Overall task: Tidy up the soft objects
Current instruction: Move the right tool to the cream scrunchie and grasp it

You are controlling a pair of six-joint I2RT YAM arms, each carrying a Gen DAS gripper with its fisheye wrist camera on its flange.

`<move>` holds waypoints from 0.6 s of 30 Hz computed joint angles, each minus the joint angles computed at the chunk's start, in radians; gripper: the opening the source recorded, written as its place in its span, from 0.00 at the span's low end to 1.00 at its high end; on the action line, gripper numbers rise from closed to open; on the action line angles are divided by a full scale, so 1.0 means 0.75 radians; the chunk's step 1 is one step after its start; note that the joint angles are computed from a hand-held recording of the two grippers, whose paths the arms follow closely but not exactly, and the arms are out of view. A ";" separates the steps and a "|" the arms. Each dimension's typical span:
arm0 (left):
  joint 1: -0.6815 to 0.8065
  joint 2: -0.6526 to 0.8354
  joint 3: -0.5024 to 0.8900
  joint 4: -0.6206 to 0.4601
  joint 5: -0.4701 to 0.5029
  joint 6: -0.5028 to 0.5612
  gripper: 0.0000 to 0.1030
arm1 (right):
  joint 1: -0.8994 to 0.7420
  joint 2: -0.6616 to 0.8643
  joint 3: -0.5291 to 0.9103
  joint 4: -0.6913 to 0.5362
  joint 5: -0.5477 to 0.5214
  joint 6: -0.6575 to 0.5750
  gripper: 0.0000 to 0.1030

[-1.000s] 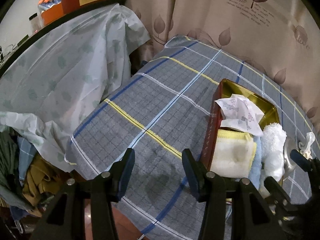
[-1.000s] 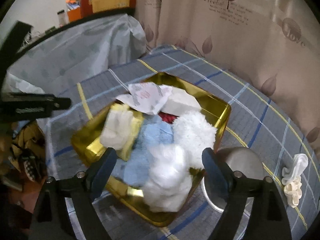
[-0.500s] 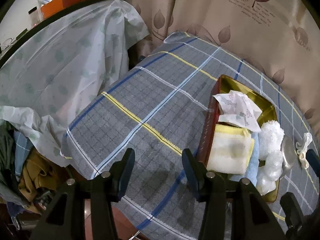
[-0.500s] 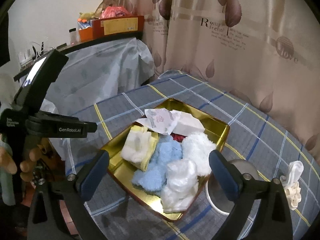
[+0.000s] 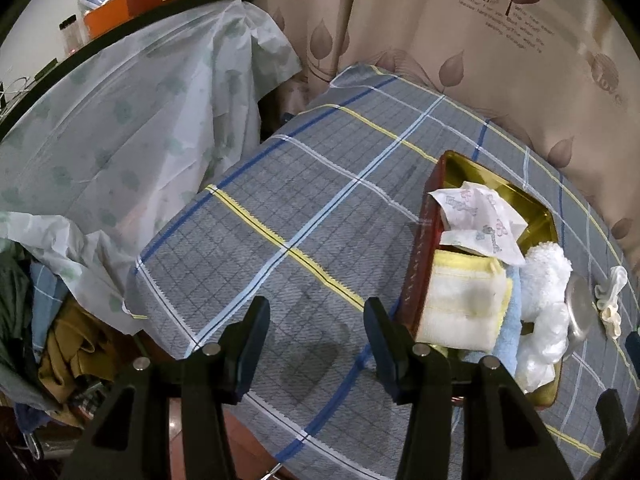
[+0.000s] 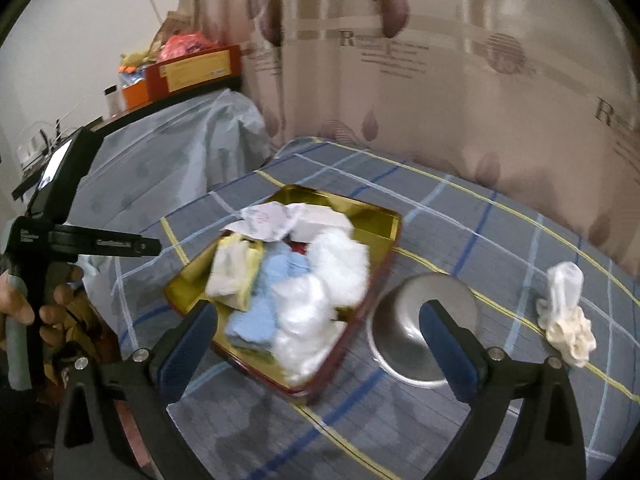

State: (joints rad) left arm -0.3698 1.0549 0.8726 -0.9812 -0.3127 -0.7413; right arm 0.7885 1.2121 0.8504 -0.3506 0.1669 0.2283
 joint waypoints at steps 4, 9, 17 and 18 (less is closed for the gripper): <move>-0.021 -0.001 0.010 -0.018 -0.024 -0.019 0.48 | -0.099 -0.130 -0.056 -0.036 -0.027 0.004 0.97; -0.033 0.000 0.026 -0.032 -0.046 -0.032 0.48 | -0.306 -0.301 -0.135 -0.110 -0.004 -0.044 0.99; -0.057 0.015 0.023 -0.028 -0.036 -0.038 0.48 | -0.984 -0.091 -0.089 -0.158 -0.183 -0.173 0.99; -0.062 0.014 0.026 -0.033 -0.046 -0.044 0.48 | -1.030 -0.035 -0.062 -0.149 -0.191 -0.171 0.99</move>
State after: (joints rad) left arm -0.4159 1.0650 0.8920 -1.0057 -0.3469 -0.7741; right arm 0.0159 1.1855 0.8038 -0.4626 0.0237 0.1001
